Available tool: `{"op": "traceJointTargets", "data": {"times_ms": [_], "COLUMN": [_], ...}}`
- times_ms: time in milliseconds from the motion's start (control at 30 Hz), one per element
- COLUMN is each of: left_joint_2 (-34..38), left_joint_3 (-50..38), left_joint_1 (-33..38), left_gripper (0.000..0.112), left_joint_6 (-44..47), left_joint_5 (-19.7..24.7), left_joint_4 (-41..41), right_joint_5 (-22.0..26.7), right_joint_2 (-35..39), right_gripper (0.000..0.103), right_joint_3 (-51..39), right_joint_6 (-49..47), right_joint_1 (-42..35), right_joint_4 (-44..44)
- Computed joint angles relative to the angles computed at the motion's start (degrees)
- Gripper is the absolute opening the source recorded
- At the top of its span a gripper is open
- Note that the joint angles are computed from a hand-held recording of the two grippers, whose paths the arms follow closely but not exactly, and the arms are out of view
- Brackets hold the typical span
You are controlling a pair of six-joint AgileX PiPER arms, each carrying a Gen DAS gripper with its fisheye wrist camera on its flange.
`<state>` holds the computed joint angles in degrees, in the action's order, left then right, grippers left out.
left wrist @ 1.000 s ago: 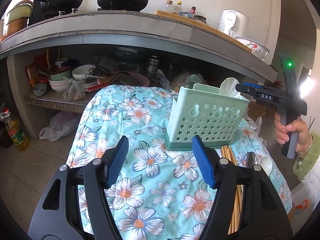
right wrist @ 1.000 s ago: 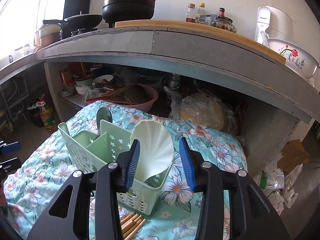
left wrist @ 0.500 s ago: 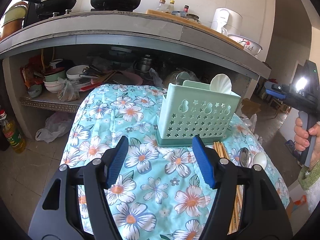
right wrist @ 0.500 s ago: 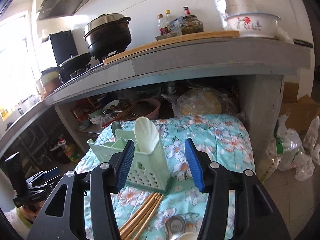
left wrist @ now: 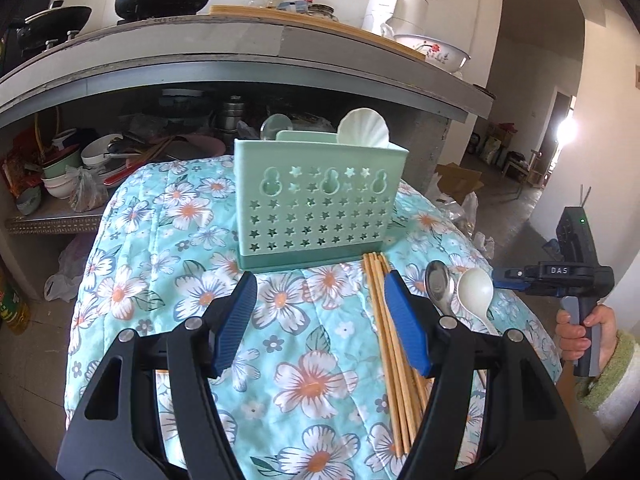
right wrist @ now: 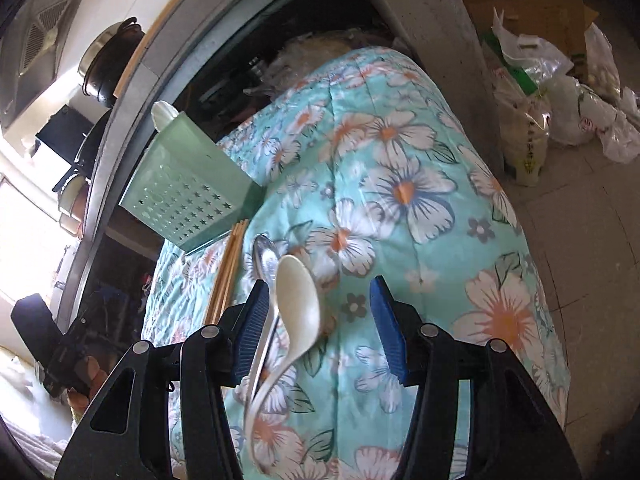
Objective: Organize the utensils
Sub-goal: 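Grasp the white plastic spoon with the right gripper while the left reaches toward the second metal spoon, then close the left gripper on the second metal spoon while the right holds the white spoon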
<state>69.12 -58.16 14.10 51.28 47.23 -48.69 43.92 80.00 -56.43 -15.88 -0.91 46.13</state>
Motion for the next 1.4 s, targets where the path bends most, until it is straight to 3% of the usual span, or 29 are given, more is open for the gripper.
{"op": "traceJointTargets", "data": {"times_ms": [133,400,733,1400], "left_joint_2": [-0.04,1.36,7.21,34.30], "left_joint_3": [-0.10,-2.31,-9.64,-35.99], "left_joint_1": [-3.68,-10.08,-20.35,-34.19], "left_gripper": [0.063,0.061,0.051,0.047], "left_joint_6": [-2.34,-6.23,-13.36,-20.50], "left_joint_5": [-0.71,-1.32,-0.92,11.42], "left_joint_4": [2.13,6.15,13.39,29.02], "right_joint_5": [-0.31,0.66,0.18,6.08], "right_joint_2": [2.21,5.36,6.02,2.23], "right_gripper": [0.049,0.035,0.006,0.005], "right_joint_3": [1.61,-0.40,-0.28,3.53], "right_joint_6": [-7.17,-13.41,-15.86,-25.00], "right_joint_1": [-2.18,-2.39,-0.33,-9.24], "right_joint_4": [6.09,9.23,8.57,10.54]}}
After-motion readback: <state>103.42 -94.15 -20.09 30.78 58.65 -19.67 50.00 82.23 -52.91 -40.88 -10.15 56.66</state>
